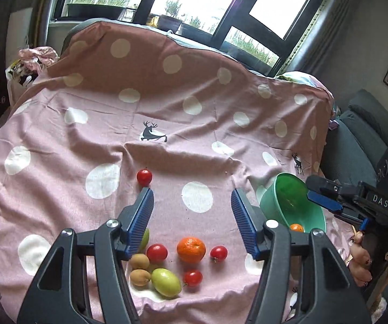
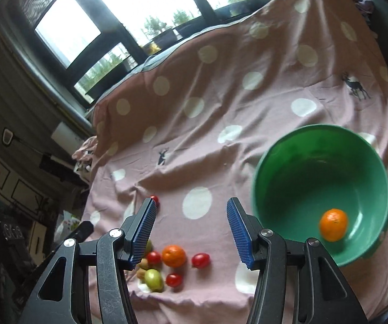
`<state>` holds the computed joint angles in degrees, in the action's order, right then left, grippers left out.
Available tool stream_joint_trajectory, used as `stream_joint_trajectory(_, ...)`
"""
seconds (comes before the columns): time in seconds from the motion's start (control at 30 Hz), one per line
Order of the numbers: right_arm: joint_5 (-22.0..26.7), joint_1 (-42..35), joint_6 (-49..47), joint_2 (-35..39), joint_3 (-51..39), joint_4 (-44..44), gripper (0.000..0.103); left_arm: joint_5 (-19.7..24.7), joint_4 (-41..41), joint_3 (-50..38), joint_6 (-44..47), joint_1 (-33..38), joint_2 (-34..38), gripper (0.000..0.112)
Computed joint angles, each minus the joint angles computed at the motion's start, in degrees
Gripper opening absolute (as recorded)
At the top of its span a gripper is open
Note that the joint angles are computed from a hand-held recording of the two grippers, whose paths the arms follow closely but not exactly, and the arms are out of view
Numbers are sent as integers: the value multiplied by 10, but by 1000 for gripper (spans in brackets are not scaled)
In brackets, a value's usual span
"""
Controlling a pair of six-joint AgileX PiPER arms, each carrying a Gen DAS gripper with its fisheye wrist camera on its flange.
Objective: Organize fruits
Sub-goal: 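Move the right gripper back to the second orange among the fruits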
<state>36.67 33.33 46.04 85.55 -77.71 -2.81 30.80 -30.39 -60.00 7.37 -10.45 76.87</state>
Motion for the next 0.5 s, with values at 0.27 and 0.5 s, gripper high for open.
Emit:
stream_joint_trajectory(0.27,55,24,-115,183,-153,129,58,23,-47,8,47,-11,73,58)
stream_joint_trajectory(0.5,77,29,-111,230,-152,138,58,25,-13,-5,23,-32,122,58)
